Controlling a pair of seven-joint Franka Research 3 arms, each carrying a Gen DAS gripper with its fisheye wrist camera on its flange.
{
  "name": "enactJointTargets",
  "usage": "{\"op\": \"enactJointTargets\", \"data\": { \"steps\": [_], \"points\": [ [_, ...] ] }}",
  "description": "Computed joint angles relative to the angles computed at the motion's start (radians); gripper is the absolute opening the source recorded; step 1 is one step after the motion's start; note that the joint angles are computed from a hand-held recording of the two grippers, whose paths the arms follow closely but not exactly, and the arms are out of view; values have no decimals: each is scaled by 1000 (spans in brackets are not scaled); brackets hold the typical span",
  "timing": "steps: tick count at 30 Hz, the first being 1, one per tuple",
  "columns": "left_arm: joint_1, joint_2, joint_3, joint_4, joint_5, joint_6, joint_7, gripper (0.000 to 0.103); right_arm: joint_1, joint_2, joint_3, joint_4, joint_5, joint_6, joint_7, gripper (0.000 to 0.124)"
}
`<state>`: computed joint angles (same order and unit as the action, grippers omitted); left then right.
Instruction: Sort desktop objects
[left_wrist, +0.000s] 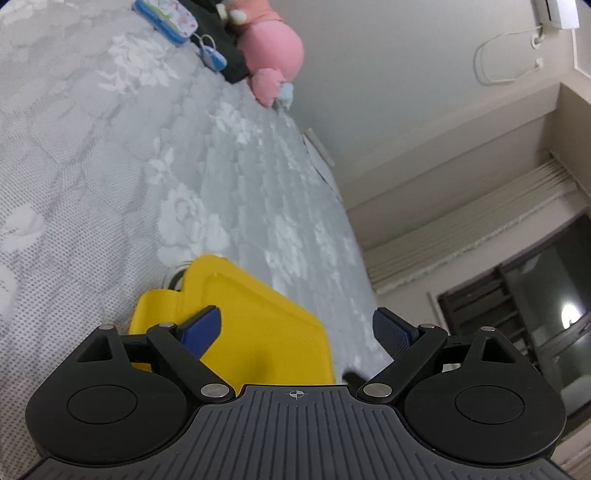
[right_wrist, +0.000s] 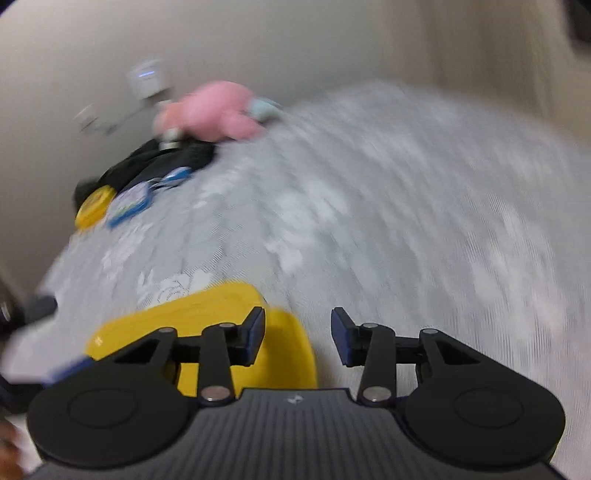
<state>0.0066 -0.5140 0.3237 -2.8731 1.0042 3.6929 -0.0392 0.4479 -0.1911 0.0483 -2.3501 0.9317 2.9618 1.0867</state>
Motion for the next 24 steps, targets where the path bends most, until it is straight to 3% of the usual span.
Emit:
{"op": "enactJointTargets", "data": {
  "steps": [2, 4, 7, 10, 13, 18, 20, 24],
  "points": [
    [5, -15, -7, 16, 56, -38, -39, 93, -15, -57, -35, -39, 51, -130, 61, 48],
    [-14, -63, -5, 34, 141, -133, -86, 93, -11, -87, -59, -71, 124, -195, 26, 47],
    [-38, -137, -36, 43, 178, -294, -48, 93, -4, -71, -60, -52, 183, -239, -86, 34],
    [53, -136, -148, 38, 128, -310, 20, 93, 3, -54, 2, -50, 165, -101, -136, 35],
    [57, -150, -185, 42, 110, -365, 79, 93, 36, -7, 7, -13, 208, -19, -240, 32],
    [144, -138, -272, 35, 41, -343, 129, 93, 30, 30, 23, 35, 202, -8, -248, 32],
    [169, -134, -284, 24, 5, -305, 147, 93, 29, 10, 27, 14, 188, -18, -247, 38],
    [152, -140, -268, 8, -45, -291, 190, 93, 87, -18, 33, -38, 274, 89, -412, 44]
  ]
}}
